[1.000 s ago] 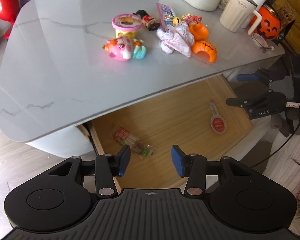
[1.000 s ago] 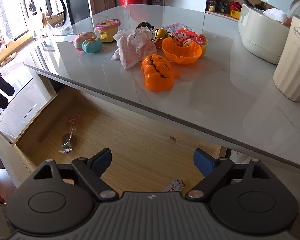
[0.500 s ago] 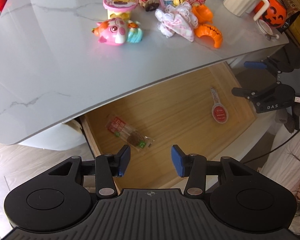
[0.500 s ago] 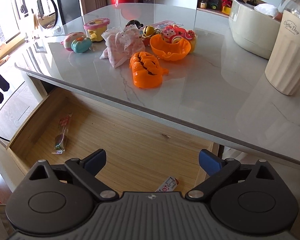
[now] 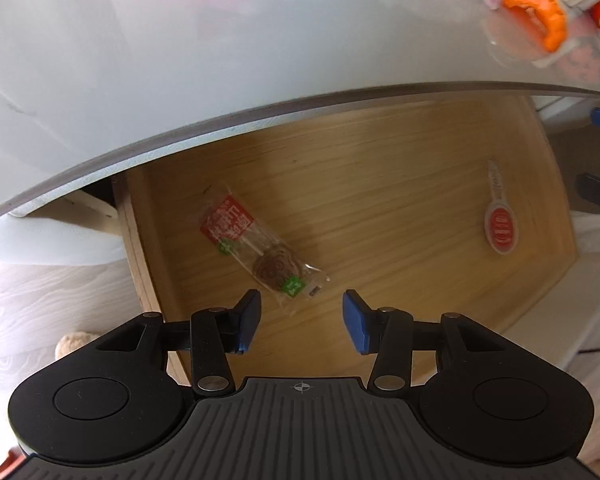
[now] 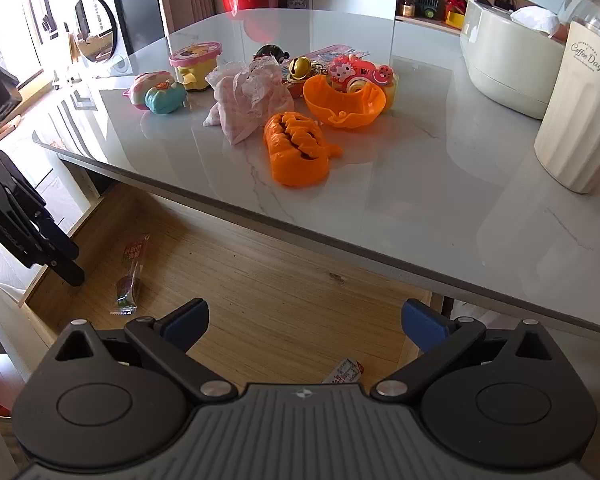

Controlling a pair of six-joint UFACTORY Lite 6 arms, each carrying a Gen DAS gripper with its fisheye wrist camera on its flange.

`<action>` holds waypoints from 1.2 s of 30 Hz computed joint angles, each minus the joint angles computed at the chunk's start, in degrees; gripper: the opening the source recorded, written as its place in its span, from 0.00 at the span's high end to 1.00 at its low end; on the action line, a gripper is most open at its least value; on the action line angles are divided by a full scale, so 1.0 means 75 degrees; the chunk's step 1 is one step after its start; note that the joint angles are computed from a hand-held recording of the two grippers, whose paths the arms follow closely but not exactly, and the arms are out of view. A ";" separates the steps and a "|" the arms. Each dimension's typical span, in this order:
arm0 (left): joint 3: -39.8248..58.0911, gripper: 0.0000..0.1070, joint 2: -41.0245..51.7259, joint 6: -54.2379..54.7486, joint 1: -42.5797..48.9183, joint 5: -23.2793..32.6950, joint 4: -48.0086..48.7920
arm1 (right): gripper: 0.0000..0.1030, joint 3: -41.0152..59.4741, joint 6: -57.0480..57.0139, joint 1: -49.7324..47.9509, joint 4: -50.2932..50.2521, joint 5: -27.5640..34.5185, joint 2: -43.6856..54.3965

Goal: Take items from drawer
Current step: 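Lower the left tool into the drawer and grasp the wrapped candy stick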

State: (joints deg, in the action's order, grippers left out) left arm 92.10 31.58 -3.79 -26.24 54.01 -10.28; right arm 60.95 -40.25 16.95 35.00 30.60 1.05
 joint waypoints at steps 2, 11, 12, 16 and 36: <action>-0.0116 0.54 0.0176 -0.0546 0.0021 -0.0337 0.0163 | 0.00 -0.0037 -0.0033 -0.0017 0.0014 -0.0038 -0.0056; -0.0110 0.54 0.0822 -0.1457 0.0169 -0.0926 0.0301 | 0.00 -0.0196 -0.0256 -0.0304 0.0218 0.0029 -0.0177; -0.0096 0.57 0.0852 -0.1665 0.0157 -0.0944 0.0435 | 0.00 -0.0223 -0.0287 -0.0323 0.0244 0.0026 -0.0197; -0.0117 0.59 0.0951 -0.0456 0.0232 -0.1165 -0.0846 | 0.00 -0.0283 -0.0330 -0.0381 0.0287 0.0037 -0.0235; -0.0957 0.58 0.0342 0.0870 -0.0622 -0.1622 -0.0240 | 0.00 -0.0350 -0.0403 -0.0517 0.0350 0.0082 -0.0339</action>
State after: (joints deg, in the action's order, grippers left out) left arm 84.92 34.14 2.74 -30.90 41.85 -12.08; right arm 58.33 -43.27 13.07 37.63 31.21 -1.49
